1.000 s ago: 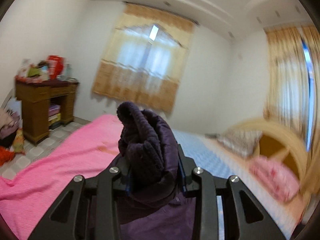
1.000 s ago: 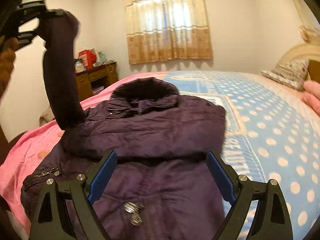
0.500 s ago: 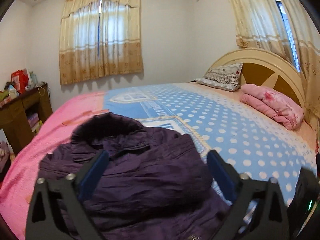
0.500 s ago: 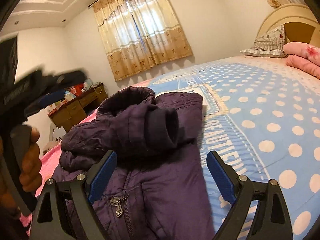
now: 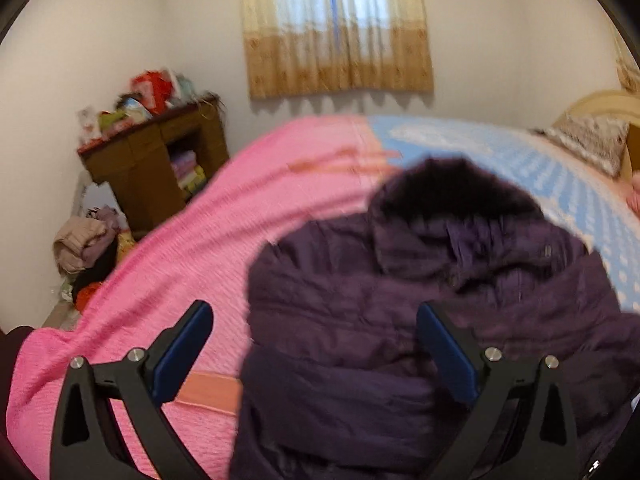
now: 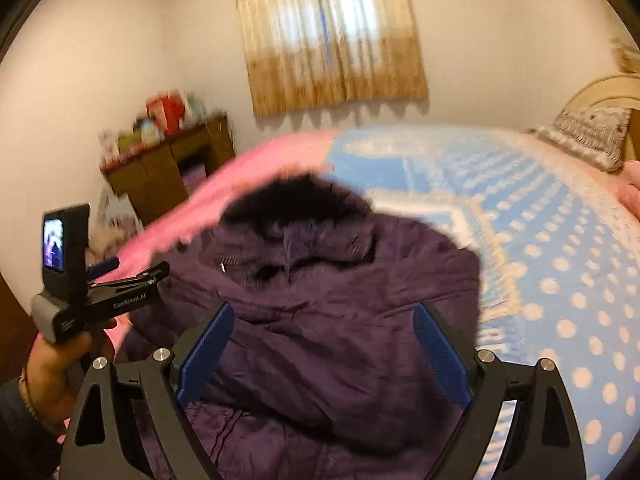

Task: Fold large clothes
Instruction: 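Lay the sleeve across the jacket body and open the left gripper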

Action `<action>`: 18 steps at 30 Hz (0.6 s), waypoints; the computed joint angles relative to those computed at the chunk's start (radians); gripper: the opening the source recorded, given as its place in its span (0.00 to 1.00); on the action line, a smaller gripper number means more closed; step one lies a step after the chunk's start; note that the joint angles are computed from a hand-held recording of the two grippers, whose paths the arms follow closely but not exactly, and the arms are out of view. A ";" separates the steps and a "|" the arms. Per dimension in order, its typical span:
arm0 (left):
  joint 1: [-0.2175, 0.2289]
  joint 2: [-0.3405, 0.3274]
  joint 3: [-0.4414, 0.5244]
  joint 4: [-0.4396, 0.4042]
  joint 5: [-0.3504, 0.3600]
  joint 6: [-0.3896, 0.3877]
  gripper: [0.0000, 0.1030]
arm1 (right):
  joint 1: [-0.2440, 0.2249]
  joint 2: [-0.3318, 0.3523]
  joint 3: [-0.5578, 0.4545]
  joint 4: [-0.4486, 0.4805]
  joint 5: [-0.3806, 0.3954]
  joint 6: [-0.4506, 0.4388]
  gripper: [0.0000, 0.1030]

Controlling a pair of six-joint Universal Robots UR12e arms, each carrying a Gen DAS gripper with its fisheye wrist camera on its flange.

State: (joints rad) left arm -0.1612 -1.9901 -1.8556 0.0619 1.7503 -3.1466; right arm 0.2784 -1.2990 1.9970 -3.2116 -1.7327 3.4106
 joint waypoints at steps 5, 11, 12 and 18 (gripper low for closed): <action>-0.025 -0.039 0.008 -0.088 0.045 0.037 1.00 | -0.011 0.068 -0.021 0.081 0.001 0.026 0.89; -0.004 -0.021 0.010 -0.184 -0.033 -0.003 1.00 | -0.007 0.099 -0.029 0.122 -0.024 -0.001 0.89; 0.000 -0.019 0.011 -0.198 -0.048 -0.011 1.00 | -0.003 0.104 -0.033 0.132 -0.037 -0.010 0.89; -0.007 -0.020 0.018 -0.220 -0.058 -0.035 1.00 | 0.017 0.115 -0.062 0.207 -0.100 -0.037 0.91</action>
State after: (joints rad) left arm -0.1679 -2.0101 -1.8379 -0.1578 1.6925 -3.1820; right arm 0.2950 -1.1837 1.9349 -3.0049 -1.8327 3.3734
